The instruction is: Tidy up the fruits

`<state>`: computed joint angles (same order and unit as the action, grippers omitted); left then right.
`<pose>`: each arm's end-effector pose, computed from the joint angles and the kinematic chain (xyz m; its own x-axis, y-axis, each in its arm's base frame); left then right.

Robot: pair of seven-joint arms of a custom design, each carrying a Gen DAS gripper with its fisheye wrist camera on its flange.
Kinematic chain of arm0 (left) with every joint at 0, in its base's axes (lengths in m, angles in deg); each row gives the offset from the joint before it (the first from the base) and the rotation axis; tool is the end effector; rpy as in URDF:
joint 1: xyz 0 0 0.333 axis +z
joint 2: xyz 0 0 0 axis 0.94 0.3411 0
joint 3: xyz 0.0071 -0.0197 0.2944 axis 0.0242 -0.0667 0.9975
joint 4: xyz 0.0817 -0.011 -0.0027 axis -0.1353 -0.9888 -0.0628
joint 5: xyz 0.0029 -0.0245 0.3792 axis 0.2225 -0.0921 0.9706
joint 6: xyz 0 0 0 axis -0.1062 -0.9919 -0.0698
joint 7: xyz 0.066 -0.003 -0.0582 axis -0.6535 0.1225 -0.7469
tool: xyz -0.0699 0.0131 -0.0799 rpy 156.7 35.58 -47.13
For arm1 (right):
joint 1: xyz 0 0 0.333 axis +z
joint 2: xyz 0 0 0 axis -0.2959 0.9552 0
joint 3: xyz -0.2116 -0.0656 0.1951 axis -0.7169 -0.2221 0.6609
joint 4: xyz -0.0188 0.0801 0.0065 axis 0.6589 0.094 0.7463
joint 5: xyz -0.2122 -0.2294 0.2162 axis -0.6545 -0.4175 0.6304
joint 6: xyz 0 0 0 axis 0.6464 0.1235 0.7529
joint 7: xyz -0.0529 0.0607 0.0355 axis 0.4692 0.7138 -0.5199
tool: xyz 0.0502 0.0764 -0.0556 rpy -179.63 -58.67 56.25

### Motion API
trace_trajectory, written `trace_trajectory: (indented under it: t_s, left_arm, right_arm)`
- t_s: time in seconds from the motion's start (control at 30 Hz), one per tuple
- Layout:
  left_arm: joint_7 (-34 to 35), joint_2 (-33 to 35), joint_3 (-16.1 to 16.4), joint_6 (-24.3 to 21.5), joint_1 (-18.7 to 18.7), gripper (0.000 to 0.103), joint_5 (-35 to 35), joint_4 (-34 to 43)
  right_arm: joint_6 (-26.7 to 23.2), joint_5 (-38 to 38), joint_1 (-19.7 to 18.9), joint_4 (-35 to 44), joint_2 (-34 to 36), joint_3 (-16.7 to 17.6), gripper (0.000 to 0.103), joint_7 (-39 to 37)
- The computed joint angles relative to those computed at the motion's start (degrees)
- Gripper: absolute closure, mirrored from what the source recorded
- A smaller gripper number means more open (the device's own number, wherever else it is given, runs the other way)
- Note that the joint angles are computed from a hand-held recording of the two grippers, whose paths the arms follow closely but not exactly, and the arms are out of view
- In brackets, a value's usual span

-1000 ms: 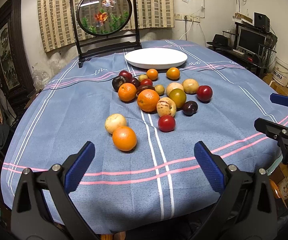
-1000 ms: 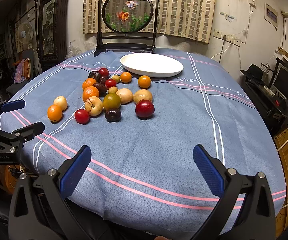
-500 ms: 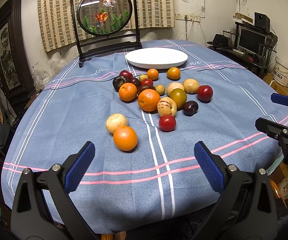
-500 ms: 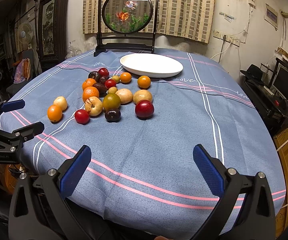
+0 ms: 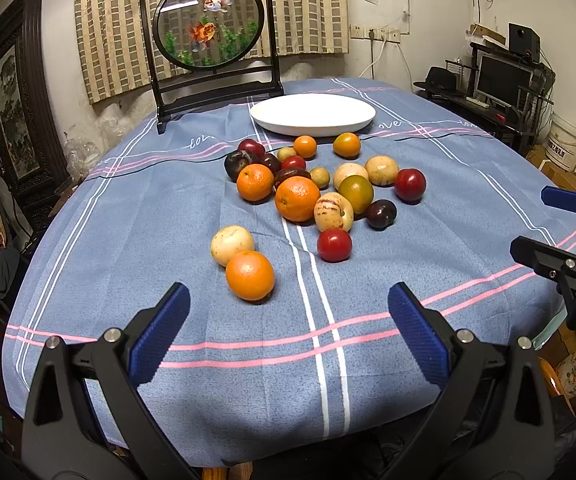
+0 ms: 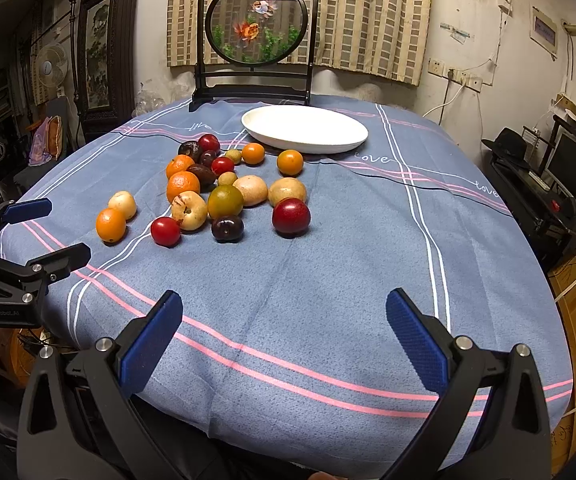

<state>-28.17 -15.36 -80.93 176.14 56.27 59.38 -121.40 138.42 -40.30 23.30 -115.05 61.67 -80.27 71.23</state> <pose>0.4156 -0.2871 0.4429 0.0945 -0.9928 -0.0741 -0.6432 -0.0041 -0.7657 0.4484 0.4704 0.4868 0.5050 -0.8619 0.0461 -0.5543 -0.3648 -0.7482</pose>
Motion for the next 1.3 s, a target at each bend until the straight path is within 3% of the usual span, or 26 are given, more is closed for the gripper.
trace_trajectory:
  t_s: [0.9, 1.3]
  left_arm:
    - [2.21, 0.26, 0.44, -0.42, -0.18, 0.002, -3.08, 0.13]
    - [3.08, -1.31, 1.33, 2.2, 1.13, 0.002, -3.31, -1.53]
  right_arm:
    - [-0.38, 1.2, 0.22, 0.35, 0.65, -0.09, 0.001, -1.05]
    - [-0.45, 2.65, 0.36, 1.21, 1.73, -0.11, 0.001, -2.48]
